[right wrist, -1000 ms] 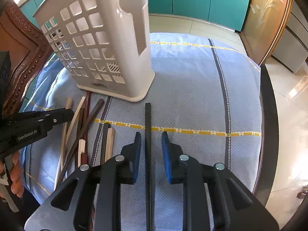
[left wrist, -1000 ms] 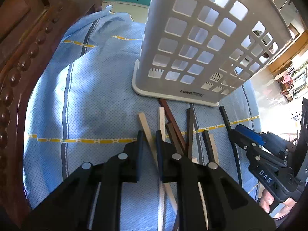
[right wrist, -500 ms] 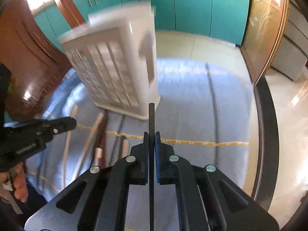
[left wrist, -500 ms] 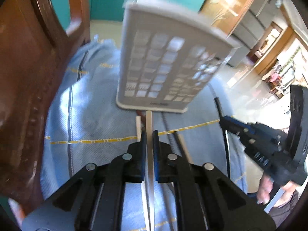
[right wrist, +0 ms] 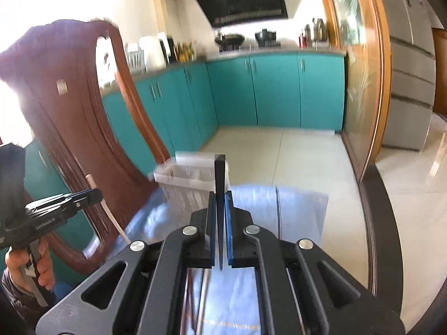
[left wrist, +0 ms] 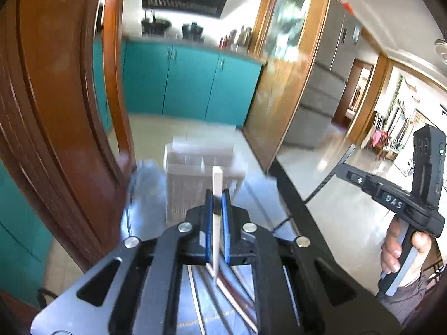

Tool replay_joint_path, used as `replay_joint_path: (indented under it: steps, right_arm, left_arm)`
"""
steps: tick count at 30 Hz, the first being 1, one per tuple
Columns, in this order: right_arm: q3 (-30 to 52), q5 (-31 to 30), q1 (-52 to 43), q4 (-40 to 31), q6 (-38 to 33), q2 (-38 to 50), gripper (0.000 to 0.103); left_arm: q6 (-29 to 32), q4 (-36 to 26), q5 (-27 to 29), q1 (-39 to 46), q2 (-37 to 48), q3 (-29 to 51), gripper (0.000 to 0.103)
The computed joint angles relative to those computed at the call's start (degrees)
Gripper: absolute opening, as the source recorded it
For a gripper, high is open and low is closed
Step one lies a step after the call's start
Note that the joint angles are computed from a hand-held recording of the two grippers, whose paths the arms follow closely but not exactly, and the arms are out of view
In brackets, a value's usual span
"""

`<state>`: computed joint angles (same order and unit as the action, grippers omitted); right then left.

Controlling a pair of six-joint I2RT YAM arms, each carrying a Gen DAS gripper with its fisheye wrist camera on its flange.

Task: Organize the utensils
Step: 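Lift the black chopstick with the right gripper toward the white caddy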

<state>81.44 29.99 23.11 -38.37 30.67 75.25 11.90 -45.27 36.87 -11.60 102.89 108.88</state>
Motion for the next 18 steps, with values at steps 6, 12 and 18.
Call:
replay_joint_path:
  steps: [6, 12, 18]
  right_arm:
    - [8.2, -4.9, -7.0, 8.3, -1.4, 4.0, 0.007]
    - [8.6, -2.9, -9.8, 19.1, -0.6, 8.2, 0.007]
    - [12.3, -0.4, -9.8, 18.1, -3.9, 17.6, 0.007]
  left_arm:
    - [-8.2, -1.0, 1.7, 0.7, 5.6, 19.3, 0.007]
    - [-20.8, 9.3, -3.8, 0.5, 10.8, 24.4, 0.007]
    - [-22.6, 15.3, -15.3, -3.0, 14.4, 21.1, 0.007]
